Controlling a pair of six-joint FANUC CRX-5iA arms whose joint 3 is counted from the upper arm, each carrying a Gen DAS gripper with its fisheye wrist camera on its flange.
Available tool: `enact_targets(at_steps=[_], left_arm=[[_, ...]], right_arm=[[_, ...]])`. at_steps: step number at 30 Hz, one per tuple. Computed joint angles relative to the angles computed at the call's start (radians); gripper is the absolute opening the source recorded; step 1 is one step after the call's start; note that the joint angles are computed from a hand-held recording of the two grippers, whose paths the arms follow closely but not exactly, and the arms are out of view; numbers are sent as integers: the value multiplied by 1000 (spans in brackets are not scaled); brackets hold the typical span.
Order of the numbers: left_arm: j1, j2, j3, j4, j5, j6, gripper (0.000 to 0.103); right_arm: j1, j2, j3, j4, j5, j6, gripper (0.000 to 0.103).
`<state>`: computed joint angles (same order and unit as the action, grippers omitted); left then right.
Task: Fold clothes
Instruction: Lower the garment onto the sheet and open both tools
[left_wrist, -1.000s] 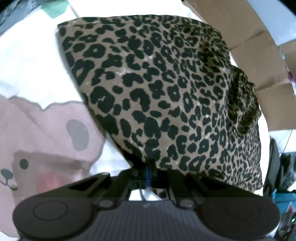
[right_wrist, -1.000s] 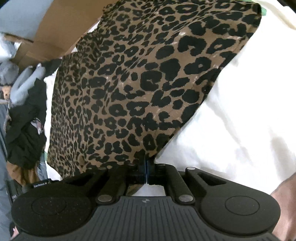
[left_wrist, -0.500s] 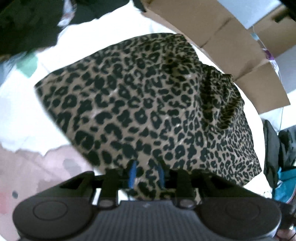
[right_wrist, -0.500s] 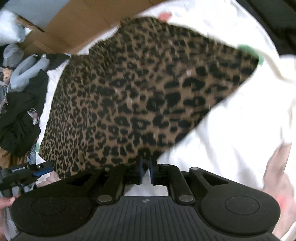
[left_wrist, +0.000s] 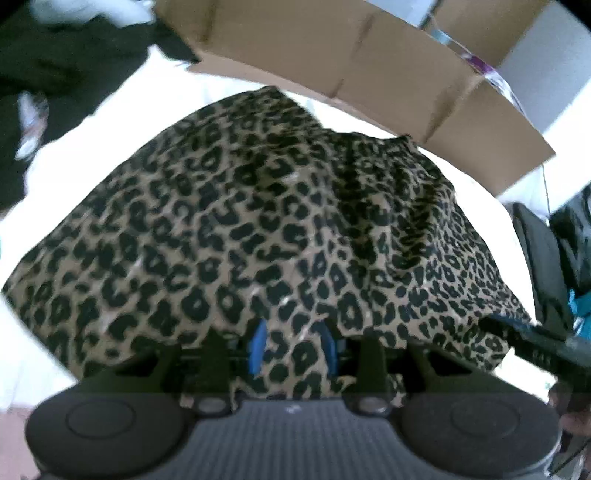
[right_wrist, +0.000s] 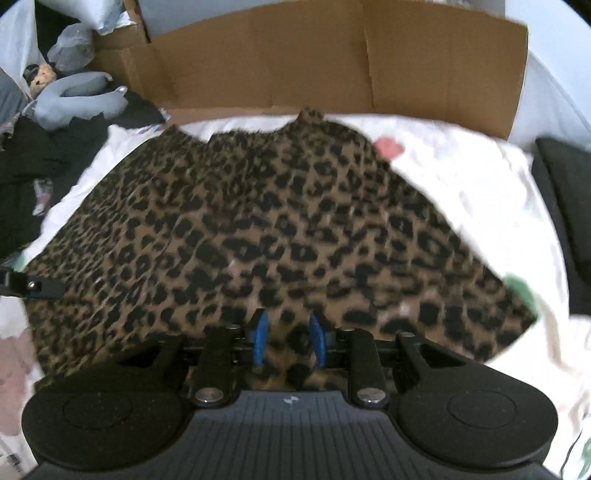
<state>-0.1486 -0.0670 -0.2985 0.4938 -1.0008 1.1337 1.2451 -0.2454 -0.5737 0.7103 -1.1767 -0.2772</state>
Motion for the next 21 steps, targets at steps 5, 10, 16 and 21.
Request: enact_targets(at_steps=[5, 10, 16, 21], left_arm=[[-15, 5, -19, 4, 22, -93, 34], [-36, 63, 3, -30, 34, -44, 32], [-34, 47, -14, -66, 18, -87, 31], [-2, 3, -62, -34, 17, -110, 28]], right_arm=[[-40, 31, 7, -38, 39, 110, 38], [-17, 45, 1, -99, -123, 77, 35], [50, -14, -31, -138, -191, 63, 35], [86, -25, -21, -172, -247, 72, 35]])
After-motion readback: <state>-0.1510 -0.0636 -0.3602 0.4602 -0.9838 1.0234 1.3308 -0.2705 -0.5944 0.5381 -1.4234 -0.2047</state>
